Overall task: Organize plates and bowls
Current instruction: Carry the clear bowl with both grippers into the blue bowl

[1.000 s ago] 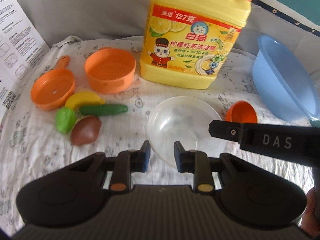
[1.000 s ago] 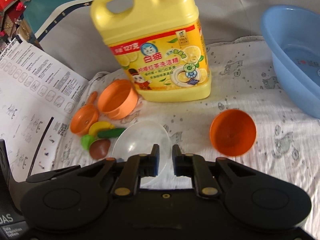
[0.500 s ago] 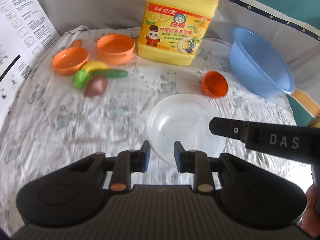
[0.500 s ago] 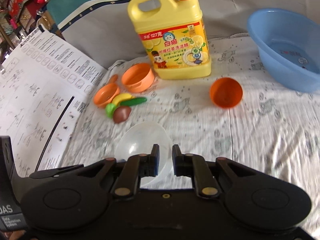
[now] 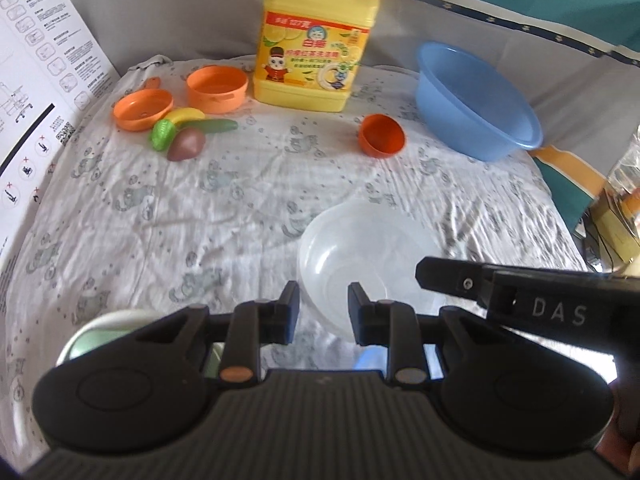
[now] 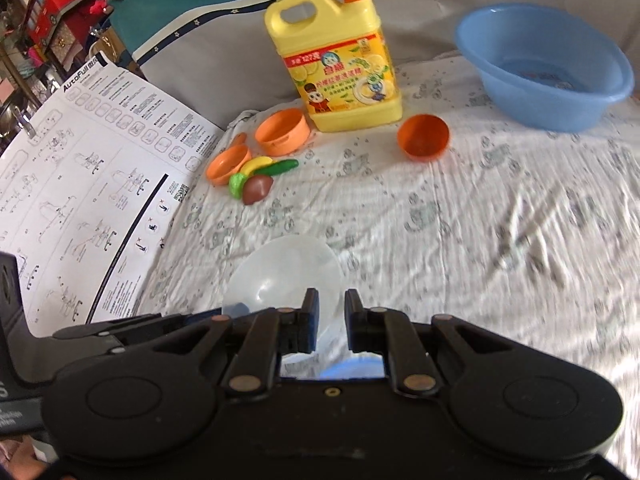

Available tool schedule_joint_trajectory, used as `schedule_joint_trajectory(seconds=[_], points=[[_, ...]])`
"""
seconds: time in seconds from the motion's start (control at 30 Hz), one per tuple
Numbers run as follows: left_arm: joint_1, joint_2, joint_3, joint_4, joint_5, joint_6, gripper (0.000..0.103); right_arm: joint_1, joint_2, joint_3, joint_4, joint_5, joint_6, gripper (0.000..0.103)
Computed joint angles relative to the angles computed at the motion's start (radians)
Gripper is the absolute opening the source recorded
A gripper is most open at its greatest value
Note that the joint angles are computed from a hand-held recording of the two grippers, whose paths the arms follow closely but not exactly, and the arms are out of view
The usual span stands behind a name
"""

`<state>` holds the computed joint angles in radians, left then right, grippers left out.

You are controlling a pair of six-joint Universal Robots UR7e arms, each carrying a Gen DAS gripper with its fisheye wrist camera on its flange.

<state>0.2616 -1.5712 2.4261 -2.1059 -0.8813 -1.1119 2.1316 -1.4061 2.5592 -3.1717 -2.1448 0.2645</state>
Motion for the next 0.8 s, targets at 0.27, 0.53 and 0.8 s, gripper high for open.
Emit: schedule_joint_trajectory(seconds=[0.27,0.53,0.8], points=[[-0.078,-0.004,0.015,0.046,-0.039,-0.042,0.025,0.051,-0.079,0.078,0.038,-0.025,0.084,0.014],[-0.108,0.033,0.032,0.038,-0.104,-0.039,0.025,0.05,-0.14,0.135,0.073,-0.027,0.142,0.014],[-0.116,0.086,0.037,0.0,-0.148,-0.003,0.028,0.037,-0.203,0.183,0.107,-0.025,0.175,0.014]])
